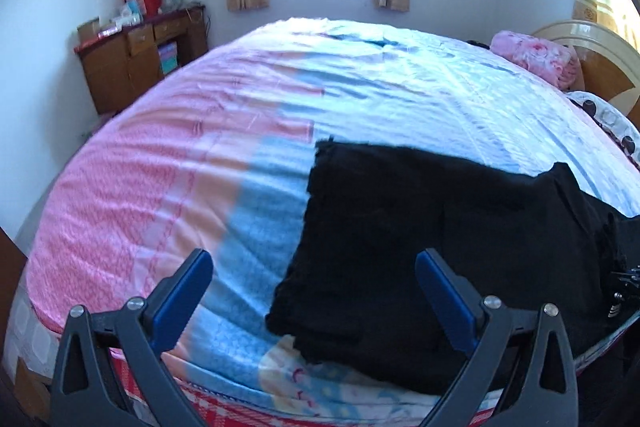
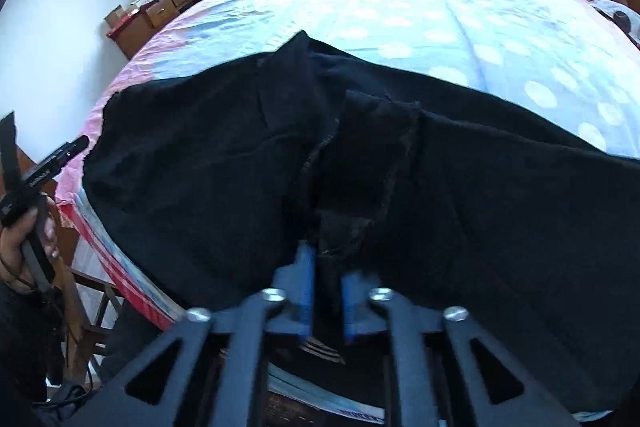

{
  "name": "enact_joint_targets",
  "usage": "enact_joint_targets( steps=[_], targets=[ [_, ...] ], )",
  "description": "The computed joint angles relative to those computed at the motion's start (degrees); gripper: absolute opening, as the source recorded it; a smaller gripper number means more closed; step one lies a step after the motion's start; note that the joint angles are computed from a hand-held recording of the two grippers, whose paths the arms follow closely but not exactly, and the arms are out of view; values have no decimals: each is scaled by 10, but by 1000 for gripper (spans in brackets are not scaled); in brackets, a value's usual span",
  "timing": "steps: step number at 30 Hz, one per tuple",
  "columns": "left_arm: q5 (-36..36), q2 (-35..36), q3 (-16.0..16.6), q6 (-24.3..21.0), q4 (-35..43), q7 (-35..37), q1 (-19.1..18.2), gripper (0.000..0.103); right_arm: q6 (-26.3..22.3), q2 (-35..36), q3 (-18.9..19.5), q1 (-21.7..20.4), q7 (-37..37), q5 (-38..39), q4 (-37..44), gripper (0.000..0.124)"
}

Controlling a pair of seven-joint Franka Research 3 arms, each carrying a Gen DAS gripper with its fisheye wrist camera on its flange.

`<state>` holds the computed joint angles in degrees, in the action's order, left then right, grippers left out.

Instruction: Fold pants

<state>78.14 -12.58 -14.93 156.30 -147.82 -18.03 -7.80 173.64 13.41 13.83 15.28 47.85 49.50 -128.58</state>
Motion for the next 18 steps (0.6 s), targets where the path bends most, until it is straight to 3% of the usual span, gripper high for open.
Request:
enact_joint_targets(
  steps=[2, 4, 5, 8, 9, 10, 11, 12, 14, 15, 18],
  targets=[
    [14, 10, 1, 2, 3, 0, 2, 103, 2, 0, 22, -11, -37, 31, 2, 6],
    [37, 24, 3, 3, 13, -7, 4, 103, -1, 5, 18, -1, -42, 31, 4, 6],
    [44, 36, 11, 18, 20, -7, 7, 103, -2, 11, 10, 5, -32, 20, 7, 6],
    [70, 67, 33, 73, 37, -24, 18, 103, -35, 9, 29, -27, -82, 86, 16, 8],
    [52, 72, 37, 80, 38, -11, 18, 103, -39, 2, 21, -22, -85, 86, 12, 11],
    [37, 75, 40, 84, 39, 4, 20, 103, -38, -4, 13, -15, -86, 81, 6, 28],
    [41, 83, 45, 102, 44, 10, 24, 103, -34, -11, 9, -10, -94, 83, 0, 54],
    [43, 90, 48, 115, 49, 16, 26, 103, -20, -22, 10, -9, -114, 101, -11, 65],
    [57, 112, 57, 153, 63, 13, 33, 103, 1, -34, 24, -14, -185, 187, -17, 69],
    [93, 121, 60, 171, 72, -21, 36, 103, -2, -41, 31, -20, -236, 249, -15, 69],
    [133, 134, 64, 183, 90, -49, 34, 103, -15, -49, 24, -14, -327, 365, -5, 69]
  ],
)
